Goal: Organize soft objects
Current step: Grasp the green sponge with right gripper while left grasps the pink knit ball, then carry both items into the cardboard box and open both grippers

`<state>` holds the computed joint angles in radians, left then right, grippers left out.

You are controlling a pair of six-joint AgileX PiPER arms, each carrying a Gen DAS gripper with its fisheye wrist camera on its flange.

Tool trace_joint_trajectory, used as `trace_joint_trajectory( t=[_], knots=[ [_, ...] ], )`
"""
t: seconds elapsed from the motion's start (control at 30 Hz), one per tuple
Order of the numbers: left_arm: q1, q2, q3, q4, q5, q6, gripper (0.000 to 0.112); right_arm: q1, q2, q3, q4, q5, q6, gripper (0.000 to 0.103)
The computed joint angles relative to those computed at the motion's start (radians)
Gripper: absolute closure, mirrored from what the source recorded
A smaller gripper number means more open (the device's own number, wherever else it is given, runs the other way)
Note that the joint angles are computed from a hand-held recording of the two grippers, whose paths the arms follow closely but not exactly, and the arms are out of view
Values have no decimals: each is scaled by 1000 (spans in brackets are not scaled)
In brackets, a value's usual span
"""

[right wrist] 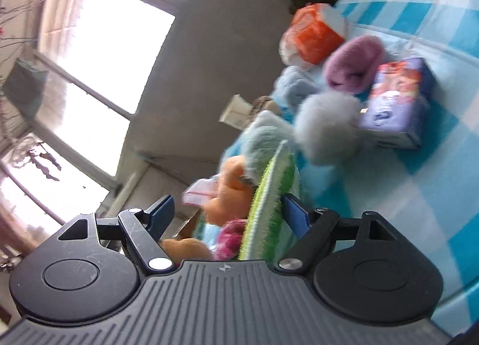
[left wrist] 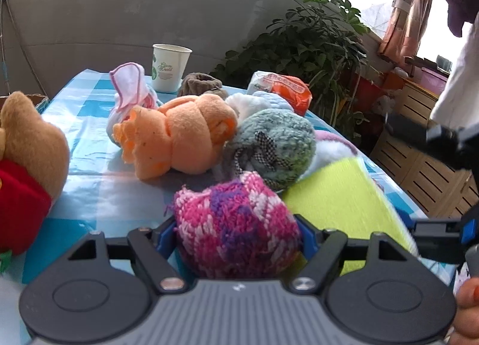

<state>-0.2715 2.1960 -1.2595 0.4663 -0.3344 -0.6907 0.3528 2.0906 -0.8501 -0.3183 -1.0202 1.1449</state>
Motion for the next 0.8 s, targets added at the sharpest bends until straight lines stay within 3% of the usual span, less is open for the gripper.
trace_joint_trajectory(
  t=[0.2,0.3,0.37,0.4,0.53,0.6,0.7,0.8],
  knots=[
    [11,2,1,53,-16,-58,36,87,-13,-74,121,242,-197,9],
    [10,2,6,35,-19,-33,36,101,-8,-117,159,348,-226,29],
    [3,0,8,-9,-16,24,39,112,-4,-154,207,423,-277,52],
    [-1,-2,12,-36,-11,55,40,119,2,-176,235,456,-310,54],
    [-8,-14,29,-114,-13,172,43,128,1,-192,269,499,-378,68],
    [3,-22,34,-69,-15,120,45,129,-7,-199,266,522,-382,69],
    [15,-39,53,-77,-23,123,46,126,-41,-110,258,474,-394,70],
    [30,-65,90,-84,-55,131,46,143,-50,-107,296,478,-443,72]
  ],
)
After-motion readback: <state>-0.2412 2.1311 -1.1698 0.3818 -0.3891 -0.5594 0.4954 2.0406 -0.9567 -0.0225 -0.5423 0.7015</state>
